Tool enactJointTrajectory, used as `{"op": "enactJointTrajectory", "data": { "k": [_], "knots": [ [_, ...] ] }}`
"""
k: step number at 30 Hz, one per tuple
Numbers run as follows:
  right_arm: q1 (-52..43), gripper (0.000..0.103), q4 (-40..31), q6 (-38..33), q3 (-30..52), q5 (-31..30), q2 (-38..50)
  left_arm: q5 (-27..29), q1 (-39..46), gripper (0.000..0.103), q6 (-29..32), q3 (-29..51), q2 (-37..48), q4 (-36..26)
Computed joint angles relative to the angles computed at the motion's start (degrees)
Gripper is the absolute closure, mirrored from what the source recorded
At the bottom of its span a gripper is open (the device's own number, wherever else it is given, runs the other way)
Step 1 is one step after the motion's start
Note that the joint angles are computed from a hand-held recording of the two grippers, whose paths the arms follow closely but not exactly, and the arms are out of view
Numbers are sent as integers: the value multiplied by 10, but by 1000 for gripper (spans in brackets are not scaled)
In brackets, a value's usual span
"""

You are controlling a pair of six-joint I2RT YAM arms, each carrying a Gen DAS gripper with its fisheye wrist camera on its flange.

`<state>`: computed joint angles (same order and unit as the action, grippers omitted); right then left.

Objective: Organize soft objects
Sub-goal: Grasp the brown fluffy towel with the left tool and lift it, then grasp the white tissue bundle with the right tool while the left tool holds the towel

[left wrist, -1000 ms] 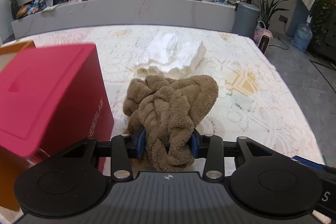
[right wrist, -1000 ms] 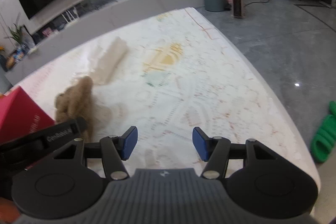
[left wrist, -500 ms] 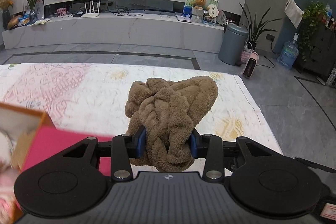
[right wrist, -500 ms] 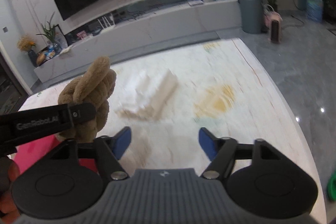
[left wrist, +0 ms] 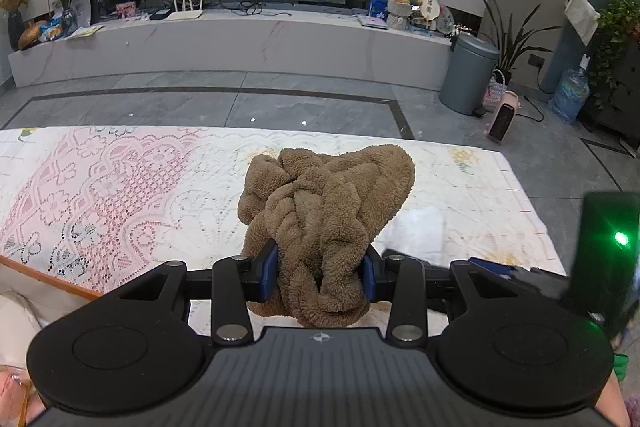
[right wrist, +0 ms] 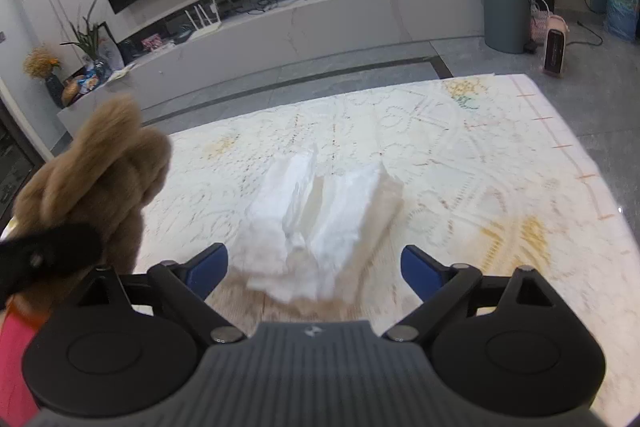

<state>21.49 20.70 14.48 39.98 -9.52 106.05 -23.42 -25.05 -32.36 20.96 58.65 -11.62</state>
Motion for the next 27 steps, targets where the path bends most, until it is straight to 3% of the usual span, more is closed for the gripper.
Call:
{"op": "enactJointTrajectory", "data": {
  "k": [6,13,14,19,21,23,27],
  "knots": [
    [38,8,-24,7,93,31,90,32,48,57,27,-7,15,25],
    [61,6,-39,-1,137,49,133,62,91,57,39,-21,17,42],
    [64,9,-42,-5,141,55,138,64,92,57,39,-23,14,42],
    [79,45,-31,-35,134,106,144,70,95,57,36,-28,0,38],
    [80,67,-24,-50,126,114,139,68,95,57,36,-27,-4,35],
    [73,81,-18,-51,117,101,130,65,91,57,33,-25,-13,26],
    [59,86,-17,-45,91,82,90,57,74,57,30,-22,-57,-9]
  ]
}}
